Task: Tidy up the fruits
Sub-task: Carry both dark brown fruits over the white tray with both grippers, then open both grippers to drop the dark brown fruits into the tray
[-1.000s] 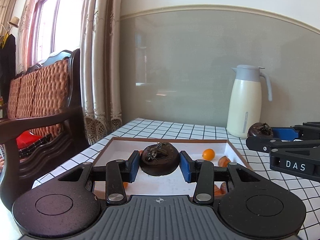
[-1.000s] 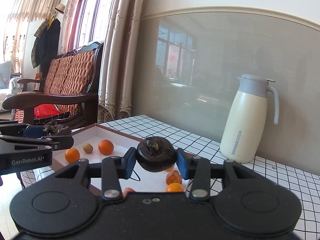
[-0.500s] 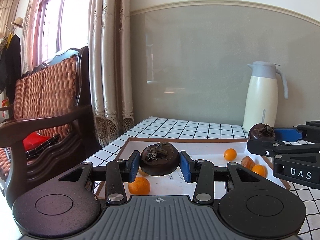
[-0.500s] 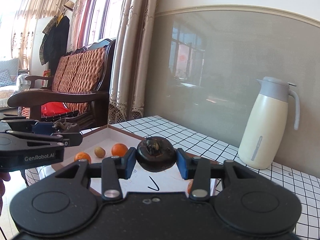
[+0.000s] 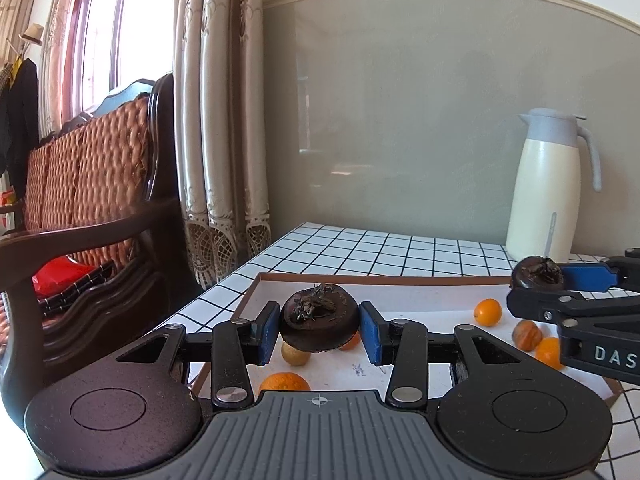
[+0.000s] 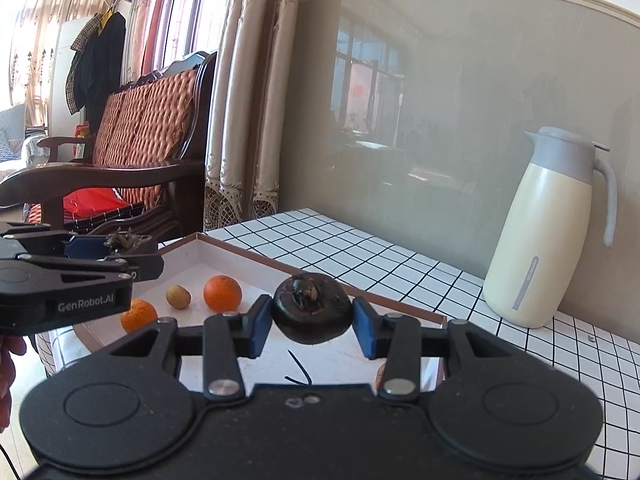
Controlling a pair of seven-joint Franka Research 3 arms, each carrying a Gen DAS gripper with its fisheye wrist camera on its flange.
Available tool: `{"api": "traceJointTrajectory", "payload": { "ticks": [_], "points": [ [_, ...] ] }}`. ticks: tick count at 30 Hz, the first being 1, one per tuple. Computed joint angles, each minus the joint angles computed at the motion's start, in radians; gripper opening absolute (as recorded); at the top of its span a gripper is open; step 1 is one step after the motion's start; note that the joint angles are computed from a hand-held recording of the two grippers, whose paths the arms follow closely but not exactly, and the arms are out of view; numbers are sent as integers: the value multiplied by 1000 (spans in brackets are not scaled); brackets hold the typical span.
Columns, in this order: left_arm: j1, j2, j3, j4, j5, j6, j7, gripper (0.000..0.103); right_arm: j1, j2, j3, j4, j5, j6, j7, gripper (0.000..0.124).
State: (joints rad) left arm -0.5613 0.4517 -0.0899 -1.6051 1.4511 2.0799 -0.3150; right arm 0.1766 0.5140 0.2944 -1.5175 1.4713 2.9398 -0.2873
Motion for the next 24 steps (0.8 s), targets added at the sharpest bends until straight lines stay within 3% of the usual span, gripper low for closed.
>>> {"api": "traceJointTrajectory", "payload": {
  "ticks": [15,21,24],
  "points": [
    [35,45,30,49,-57,70,34,43,91,147,-109,147,-507,32,557,35],
    [45,41,39,39,-64,80,29,43,81,185,-108,187,-635,17,670,35],
    [55,43,40,41,-79,86,34,43,96,210,-139,222,-711,4,761,36]
  ]
}}
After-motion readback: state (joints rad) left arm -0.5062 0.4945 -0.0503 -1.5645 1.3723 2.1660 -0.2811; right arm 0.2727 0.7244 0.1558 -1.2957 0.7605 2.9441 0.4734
